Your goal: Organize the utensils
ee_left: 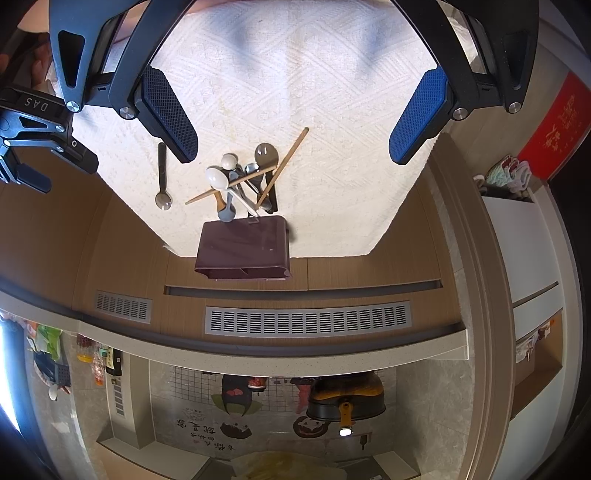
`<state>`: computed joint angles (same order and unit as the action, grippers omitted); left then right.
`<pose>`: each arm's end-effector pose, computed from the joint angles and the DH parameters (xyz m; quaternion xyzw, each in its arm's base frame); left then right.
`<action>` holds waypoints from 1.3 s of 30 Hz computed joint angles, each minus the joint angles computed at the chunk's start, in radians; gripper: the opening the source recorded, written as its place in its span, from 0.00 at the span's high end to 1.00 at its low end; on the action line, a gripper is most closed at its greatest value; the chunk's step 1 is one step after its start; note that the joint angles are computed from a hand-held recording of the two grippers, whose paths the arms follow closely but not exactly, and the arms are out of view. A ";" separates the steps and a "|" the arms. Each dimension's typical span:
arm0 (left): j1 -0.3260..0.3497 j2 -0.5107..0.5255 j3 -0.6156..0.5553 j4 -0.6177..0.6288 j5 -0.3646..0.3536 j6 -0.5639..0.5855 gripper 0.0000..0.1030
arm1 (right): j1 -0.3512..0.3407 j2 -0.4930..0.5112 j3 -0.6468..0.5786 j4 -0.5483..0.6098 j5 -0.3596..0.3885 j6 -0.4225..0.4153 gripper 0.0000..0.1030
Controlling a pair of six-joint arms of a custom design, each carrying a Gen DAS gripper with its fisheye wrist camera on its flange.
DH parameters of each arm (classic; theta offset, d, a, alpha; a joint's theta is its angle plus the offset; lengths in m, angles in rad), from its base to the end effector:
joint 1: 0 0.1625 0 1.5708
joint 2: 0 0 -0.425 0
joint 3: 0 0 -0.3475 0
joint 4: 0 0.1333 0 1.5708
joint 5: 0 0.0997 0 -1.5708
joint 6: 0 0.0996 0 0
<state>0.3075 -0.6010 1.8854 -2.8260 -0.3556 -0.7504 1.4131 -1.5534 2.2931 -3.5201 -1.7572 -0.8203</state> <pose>-0.4531 -0.3817 0.0319 0.2163 0.7920 -0.4760 0.3153 0.0520 -0.4041 0.4119 0.2164 -0.7917 0.4638 0.3335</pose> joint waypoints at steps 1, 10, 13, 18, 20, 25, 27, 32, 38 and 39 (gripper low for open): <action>0.000 0.000 0.001 0.000 0.000 0.000 0.00 | -0.002 -0.001 0.001 0.001 0.002 0.000 0.00; 0.001 -0.004 0.000 0.007 -0.005 -0.005 0.00 | -0.003 0.001 0.001 -0.003 0.007 -0.004 0.00; 0.004 -0.008 0.000 0.003 -0.010 0.001 0.00 | -0.004 0.001 -0.001 0.000 0.006 -0.009 0.00; 0.025 -0.007 -0.013 -0.035 -0.056 0.064 0.00 | 0.008 0.014 -0.022 0.012 -0.006 -0.024 0.00; 0.040 -0.004 -0.029 -0.039 -0.077 0.092 0.00 | 0.011 0.022 -0.037 0.023 -0.003 -0.032 0.00; 0.096 0.015 -0.086 -0.049 -0.131 0.160 0.00 | 0.009 0.034 -0.094 0.130 0.025 -0.040 0.00; 0.114 0.032 -0.110 -0.066 -0.120 0.192 0.00 | 0.018 0.055 -0.127 0.170 0.000 -0.053 0.00; 0.179 0.055 -0.175 -0.121 -0.176 0.295 0.00 | 0.032 0.133 -0.234 0.240 -0.073 -0.036 0.00; 0.257 0.095 -0.283 -0.135 -0.228 0.404 0.09 | 0.068 0.265 -0.335 0.158 -0.178 -0.133 0.00; 0.272 0.098 -0.301 -0.123 -0.248 0.413 0.12 | 0.076 0.286 -0.351 0.149 -0.195 -0.150 0.00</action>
<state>0.5792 -0.5031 1.5844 -2.9490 -0.6038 -0.3377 1.4888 -1.2678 1.9419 -3.3708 -1.9517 -0.9703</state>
